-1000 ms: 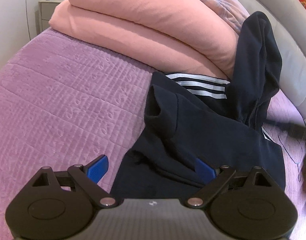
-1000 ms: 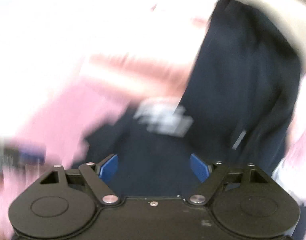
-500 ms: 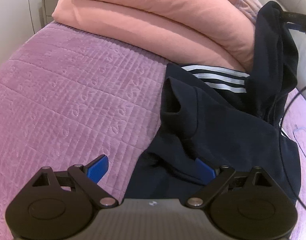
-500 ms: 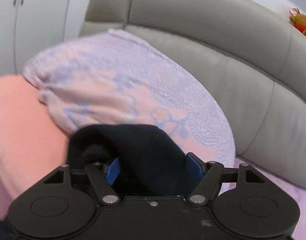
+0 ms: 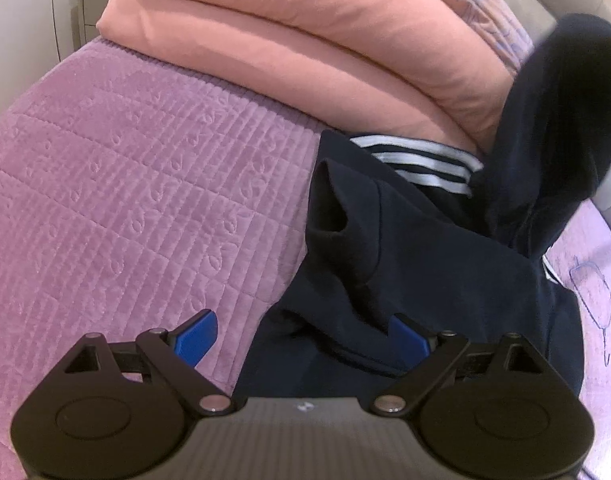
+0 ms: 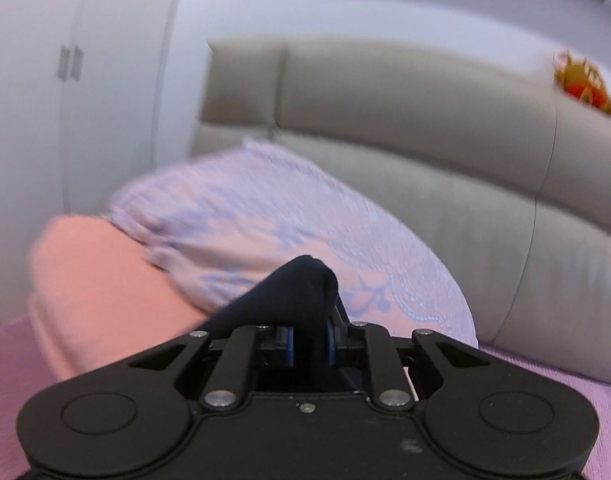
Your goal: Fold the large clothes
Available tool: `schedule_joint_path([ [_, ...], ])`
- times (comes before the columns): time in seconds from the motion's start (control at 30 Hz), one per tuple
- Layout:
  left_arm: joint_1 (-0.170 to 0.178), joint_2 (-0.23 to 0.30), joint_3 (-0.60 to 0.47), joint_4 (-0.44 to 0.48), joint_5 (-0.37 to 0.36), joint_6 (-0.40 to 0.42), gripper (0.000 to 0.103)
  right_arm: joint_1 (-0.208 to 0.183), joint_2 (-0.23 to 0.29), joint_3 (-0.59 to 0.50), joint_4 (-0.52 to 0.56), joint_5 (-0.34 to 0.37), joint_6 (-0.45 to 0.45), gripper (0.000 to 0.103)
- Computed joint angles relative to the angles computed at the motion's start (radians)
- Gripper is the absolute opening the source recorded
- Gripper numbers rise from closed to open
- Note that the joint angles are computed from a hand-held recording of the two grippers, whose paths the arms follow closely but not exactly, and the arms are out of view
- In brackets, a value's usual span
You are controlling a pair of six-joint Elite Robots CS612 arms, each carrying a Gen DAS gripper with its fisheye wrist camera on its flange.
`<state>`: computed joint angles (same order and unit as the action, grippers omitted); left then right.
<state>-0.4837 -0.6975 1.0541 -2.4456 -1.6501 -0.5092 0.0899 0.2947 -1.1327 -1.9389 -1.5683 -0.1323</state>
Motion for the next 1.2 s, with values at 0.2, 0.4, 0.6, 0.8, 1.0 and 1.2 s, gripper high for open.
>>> schedule_joint_path([
  [0.2,0.003,-0.032,0.044,-0.069,0.002,-0.026,0.094,0.052,0.155,-0.367,0.208,0.012,-0.141,0.019],
  [0.4,0.001,-0.050,0.067,-0.113,-0.004,-0.032,0.094,0.117,0.259,-0.611,0.603,-0.050,-0.050,0.032],
  [0.6,-0.005,-0.047,0.065,-0.117,-0.043,0.003,0.094,0.107,0.238,-0.621,1.154,0.036,-0.074,0.071],
  [0.8,-0.005,-0.042,0.062,-0.112,-0.044,0.000,0.094,0.026,0.198,-0.613,1.098,0.253,0.150,0.078],
  [1.0,-0.003,-0.036,0.055,-0.096,-0.033,-0.016,0.094,0.077,0.194,-0.511,0.879,0.106,0.087,0.078],
  [1.2,-0.002,-0.038,0.059,-0.106,-0.032,-0.015,0.094,0.097,0.257,-0.534,0.818,0.079,0.200,0.011],
])
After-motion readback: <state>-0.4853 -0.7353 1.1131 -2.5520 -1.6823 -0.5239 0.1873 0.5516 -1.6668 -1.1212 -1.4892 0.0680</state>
